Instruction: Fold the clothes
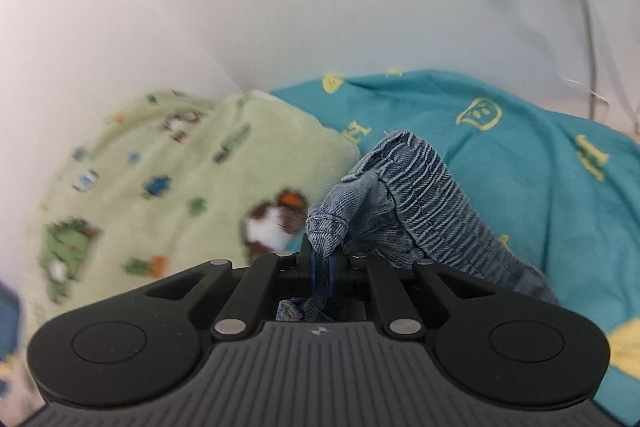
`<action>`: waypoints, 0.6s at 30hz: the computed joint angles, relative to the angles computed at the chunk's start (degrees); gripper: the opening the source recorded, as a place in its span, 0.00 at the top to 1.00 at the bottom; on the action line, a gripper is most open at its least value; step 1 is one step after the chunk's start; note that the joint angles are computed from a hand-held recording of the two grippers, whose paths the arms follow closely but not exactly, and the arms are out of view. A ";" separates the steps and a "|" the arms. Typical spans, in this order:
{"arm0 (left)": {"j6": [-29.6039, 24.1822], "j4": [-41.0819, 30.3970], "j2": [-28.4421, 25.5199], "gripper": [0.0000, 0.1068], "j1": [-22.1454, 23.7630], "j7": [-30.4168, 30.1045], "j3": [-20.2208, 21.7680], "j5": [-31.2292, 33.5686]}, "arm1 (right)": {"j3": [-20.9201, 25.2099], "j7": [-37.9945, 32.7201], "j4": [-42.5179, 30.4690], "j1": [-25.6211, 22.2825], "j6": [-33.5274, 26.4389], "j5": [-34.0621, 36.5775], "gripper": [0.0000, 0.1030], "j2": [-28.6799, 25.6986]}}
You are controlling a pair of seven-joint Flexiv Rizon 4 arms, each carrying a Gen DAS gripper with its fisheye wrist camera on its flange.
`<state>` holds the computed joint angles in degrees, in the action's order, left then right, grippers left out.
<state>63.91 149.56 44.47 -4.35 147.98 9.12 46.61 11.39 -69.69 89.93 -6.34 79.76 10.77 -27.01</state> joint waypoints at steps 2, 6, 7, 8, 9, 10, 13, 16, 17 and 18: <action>3.09 0.16 -4.63 0.97 1.84 -1.75 -0.68 1.64 | -0.84 -0.26 -0.20 0.98 1.17 -1.16 0.94 -2.18; 4.64 0.00 -8.00 0.90 0.59 1.31 0.58 2.25 | 5.47 -7.30 -1.73 -3.79 3.29 0.12 0.93 -5.08; 4.10 -0.37 -8.25 0.82 -0.56 3.78 0.96 1.64 | 7.70 -9.23 -2.24 -5.61 2.80 1.01 0.89 -5.29; 2.96 -0.66 -7.85 0.77 -1.75 5.96 0.74 0.69 | 10.04 -11.38 -2.80 -7.49 2.19 2.24 0.81 -5.42; 1.73 -0.96 -7.08 0.64 -2.48 7.09 -0.30 -0.07 | 12.08 -13.53 -3.26 -9.10 1.59 3.63 0.72 -5.32; 0.50 -1.33 -6.32 0.56 -3.10 7.86 -1.51 -0.68 | 14.17 -15.89 -3.70 -10.72 0.97 5.34 0.48 -5.10; -5.34 -3.57 -4.09 0.48 -5.25 9.91 -6.50 -2.30 | 20.97 -24.39 -3.44 -16.84 -0.95 11.42 0.39 -3.31; -12.99 -7.89 -3.36 0.44 -8.85 14.12 -11.62 -3.74 | 23.87 -30.08 -0.98 -21.12 -3.39 16.48 0.39 0.48; -15.52 -9.60 -3.54 0.42 -10.01 15.59 -13.28 -4.10 | 24.53 -31.38 -0.33 -22.53 -4.71 18.43 0.38 1.69; -17.90 -11.33 -4.08 0.40 -11.12 16.89 -14.77 -4.63 | 24.69 -32.03 0.21 -23.68 -6.37 20.21 0.38 2.85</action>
